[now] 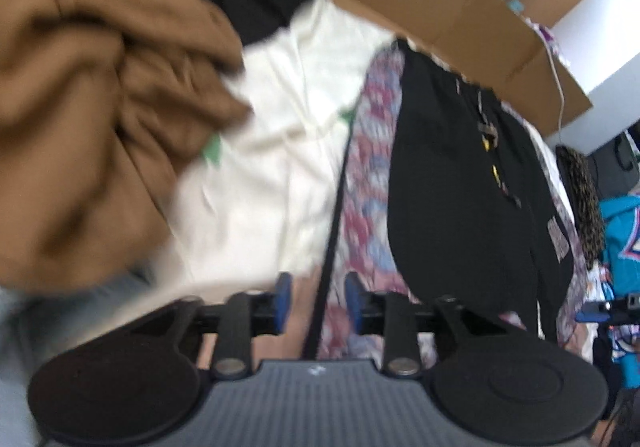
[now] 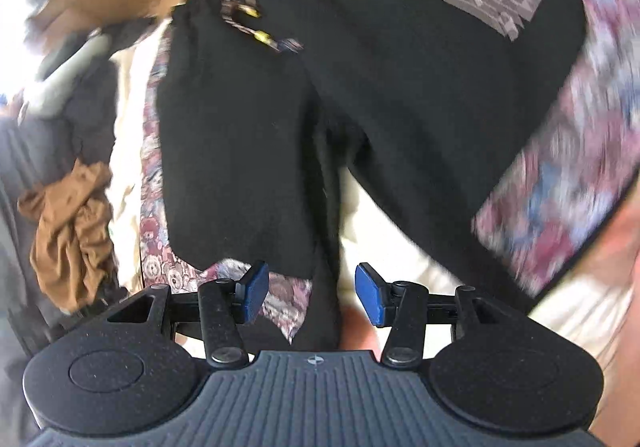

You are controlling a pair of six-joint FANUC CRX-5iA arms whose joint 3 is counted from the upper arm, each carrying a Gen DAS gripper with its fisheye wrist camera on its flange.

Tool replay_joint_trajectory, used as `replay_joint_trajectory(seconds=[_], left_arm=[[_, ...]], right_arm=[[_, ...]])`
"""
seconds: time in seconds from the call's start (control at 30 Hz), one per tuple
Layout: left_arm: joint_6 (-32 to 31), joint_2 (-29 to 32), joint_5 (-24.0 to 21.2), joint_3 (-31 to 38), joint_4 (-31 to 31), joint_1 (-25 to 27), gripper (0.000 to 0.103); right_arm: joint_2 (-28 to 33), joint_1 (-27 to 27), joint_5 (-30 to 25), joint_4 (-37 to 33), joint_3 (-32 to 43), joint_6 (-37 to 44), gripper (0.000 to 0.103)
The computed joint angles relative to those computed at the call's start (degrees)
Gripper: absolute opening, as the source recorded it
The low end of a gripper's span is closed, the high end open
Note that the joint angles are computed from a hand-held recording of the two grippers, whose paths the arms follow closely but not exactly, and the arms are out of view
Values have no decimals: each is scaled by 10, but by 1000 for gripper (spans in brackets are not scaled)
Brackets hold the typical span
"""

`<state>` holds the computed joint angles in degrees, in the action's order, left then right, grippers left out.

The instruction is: Fold clothes

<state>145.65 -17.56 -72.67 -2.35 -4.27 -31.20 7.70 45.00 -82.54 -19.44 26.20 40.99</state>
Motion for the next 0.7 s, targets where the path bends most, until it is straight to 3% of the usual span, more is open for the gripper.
replay_joint_trajectory(seconds=[0.13, 0.27, 0.33, 0.43, 0.57, 0.6, 0.63, 0.67, 0.7], left_arm=[[0, -10, 37, -48, 32, -3, 40], [3, -15, 38, -72, 47, -7, 42], [8, -22, 43, -88, 60, -5, 41], [19, -29, 50, -101, 65, -11, 36], [26, -35, 53, -109, 64, -11, 21], [31, -37, 53, -112, 65, -9, 11], [36, -42, 57, -116, 66, -6, 8], [39, -45, 57, -118, 66, -5, 7], [41, -45, 55, -116, 63, -7, 7]], right_arm=[[-33, 17, 40, -6, -63, -57, 56], [-76, 16, 101, -30, -135, -150, 57], [-92, 17, 133, -44, -158, -146, 64], [-91, 11, 133, -71, -168, -157, 64], [-90, 4, 161, -102, -192, -178, 62], [-92, 0, 167, -116, -200, -179, 49], [-92, -3, 167, -126, -205, -183, 22], [-92, -5, 163, -132, -206, -182, 8], [-95, -6, 161, -132, -209, -180, 2]])
